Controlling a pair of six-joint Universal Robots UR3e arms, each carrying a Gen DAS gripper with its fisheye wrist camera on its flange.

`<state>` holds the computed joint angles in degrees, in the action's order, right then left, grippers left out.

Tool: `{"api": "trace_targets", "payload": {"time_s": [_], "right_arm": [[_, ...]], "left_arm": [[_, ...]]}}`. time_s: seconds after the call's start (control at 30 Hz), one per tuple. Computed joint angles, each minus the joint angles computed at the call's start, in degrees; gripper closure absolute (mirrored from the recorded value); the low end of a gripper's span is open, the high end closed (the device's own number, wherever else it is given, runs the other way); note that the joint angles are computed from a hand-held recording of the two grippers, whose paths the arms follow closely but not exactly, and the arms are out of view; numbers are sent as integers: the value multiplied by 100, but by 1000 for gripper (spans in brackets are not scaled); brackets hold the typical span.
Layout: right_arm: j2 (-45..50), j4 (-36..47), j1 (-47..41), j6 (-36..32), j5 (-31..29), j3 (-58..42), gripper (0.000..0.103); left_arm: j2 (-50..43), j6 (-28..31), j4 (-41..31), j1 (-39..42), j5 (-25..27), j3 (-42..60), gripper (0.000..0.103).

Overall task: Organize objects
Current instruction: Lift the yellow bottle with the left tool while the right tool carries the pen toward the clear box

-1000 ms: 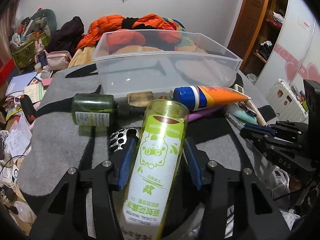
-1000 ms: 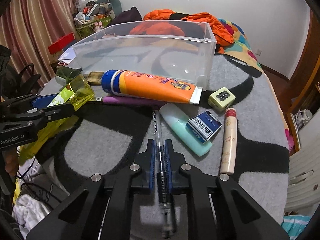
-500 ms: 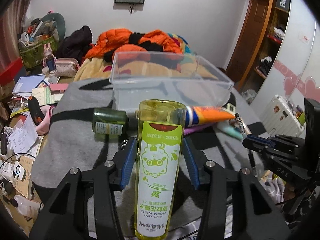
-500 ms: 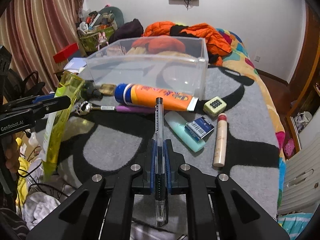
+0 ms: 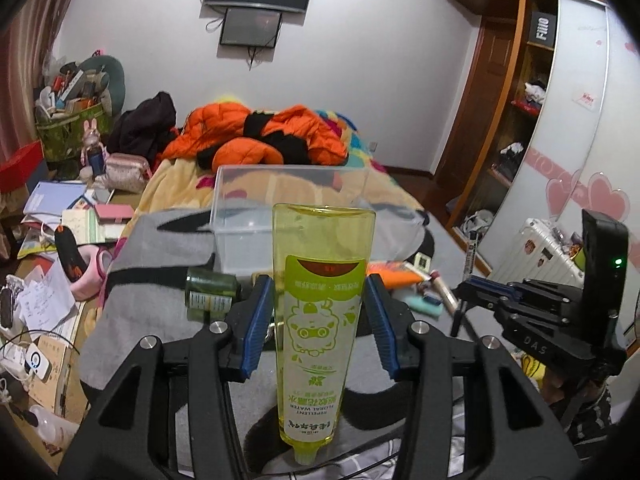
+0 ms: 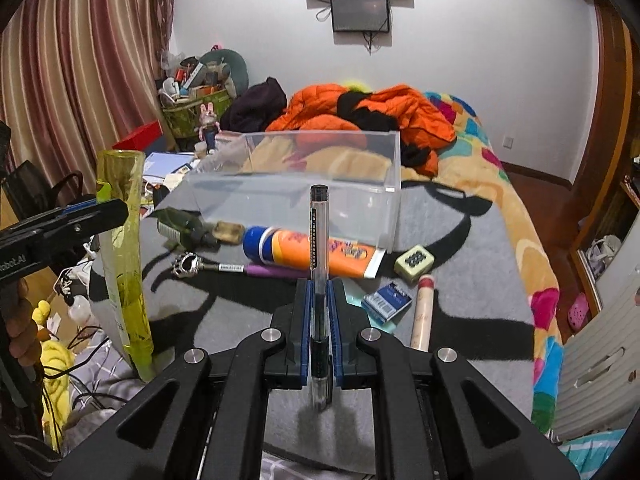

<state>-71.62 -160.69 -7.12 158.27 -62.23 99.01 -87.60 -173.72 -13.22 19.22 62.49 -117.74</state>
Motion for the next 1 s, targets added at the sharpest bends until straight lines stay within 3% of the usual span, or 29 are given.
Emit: {"api": "trace_targets", "payload": {"time_s": [0.57, 0.77, 1.0], "right_arm": [[86, -236, -136, 366, 252, -580, 95], [391, -262, -81, 564, 271, -1163, 95], [783, -153, 26, 662, 227, -1987, 95]], "left_arm": [[-523, -436, 414, -221, 166, 943, 57], [-1060, -521, 375, -442, 459, 1785, 57], [-1526, -701, 157, -441, 297, 2745, 57]]}}
